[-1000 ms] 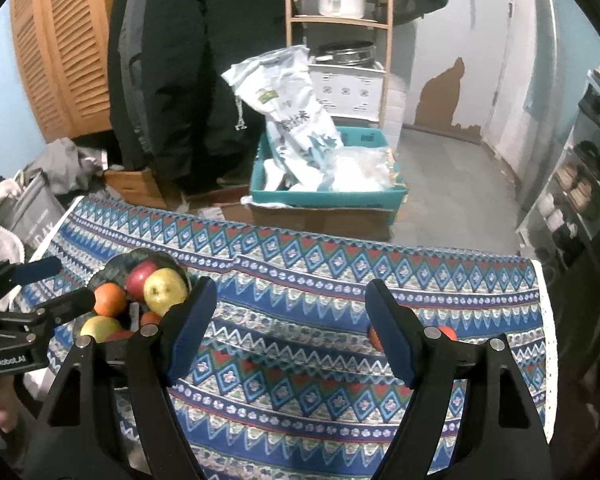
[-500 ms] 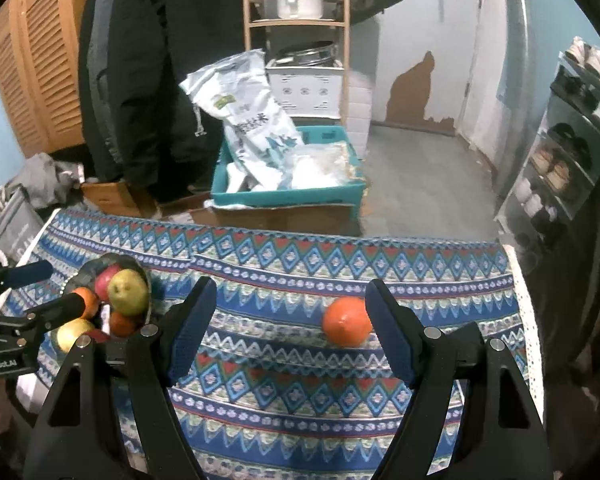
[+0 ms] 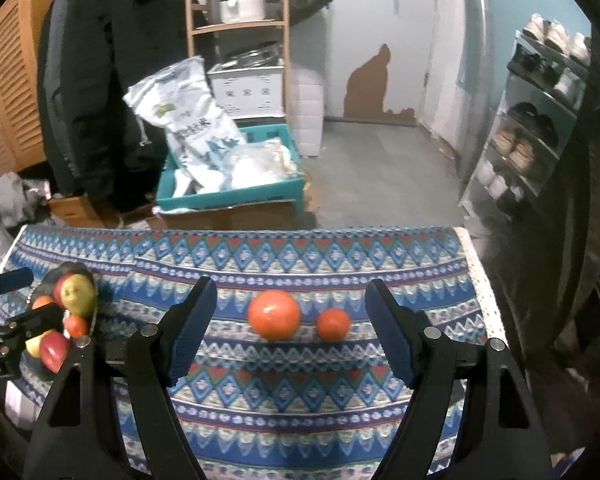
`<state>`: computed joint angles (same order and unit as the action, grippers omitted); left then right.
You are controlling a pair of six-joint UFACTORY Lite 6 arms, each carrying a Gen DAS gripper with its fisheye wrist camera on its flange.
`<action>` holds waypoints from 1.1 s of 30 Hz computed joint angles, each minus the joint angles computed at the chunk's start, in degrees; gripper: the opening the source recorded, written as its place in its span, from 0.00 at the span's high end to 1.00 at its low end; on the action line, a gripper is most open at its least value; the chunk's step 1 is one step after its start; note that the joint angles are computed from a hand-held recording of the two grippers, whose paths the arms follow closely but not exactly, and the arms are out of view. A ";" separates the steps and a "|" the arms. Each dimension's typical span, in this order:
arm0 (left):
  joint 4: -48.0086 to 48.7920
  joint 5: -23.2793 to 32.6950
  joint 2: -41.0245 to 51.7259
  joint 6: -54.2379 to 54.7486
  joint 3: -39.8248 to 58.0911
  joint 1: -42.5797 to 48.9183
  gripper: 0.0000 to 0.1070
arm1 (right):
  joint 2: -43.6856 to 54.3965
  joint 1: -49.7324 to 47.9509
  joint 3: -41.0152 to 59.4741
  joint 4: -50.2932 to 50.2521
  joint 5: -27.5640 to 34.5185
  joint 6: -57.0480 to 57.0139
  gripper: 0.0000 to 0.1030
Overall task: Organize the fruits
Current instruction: 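Move both tools over the two oranges lying on the cloth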
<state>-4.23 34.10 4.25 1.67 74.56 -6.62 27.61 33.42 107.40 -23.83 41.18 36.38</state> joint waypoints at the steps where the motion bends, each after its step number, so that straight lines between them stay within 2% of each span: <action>1: 0.24 0.02 0.32 -0.51 0.21 -0.45 0.24 | -0.51 -0.65 -0.99 -0.05 -0.28 -0.06 0.25; 14: 4.61 0.63 11.88 -8.24 10.48 -7.20 0.19 | -0.91 -8.46 -8.00 4.79 -4.30 -5.13 0.25; 21: 5.71 0.69 21.44 -9.31 18.68 -10.22 0.19 | 3.84 -11.77 -5.75 10.63 -4.81 -11.36 0.25; 28: 0.55 0.46 30.71 -6.87 26.18 -10.40 0.19 | 8.88 -14.09 -2.83 15.81 -5.25 -16.53 0.25; 33: 1.07 1.69 38.05 -7.96 32.77 -11.38 0.19 | 12.72 -16.05 -1.52 20.31 -5.71 -18.90 0.25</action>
<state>-3.16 35.79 42.30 -6.29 107.33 -18.00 40.33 17.37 105.88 -3.52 35.47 17.48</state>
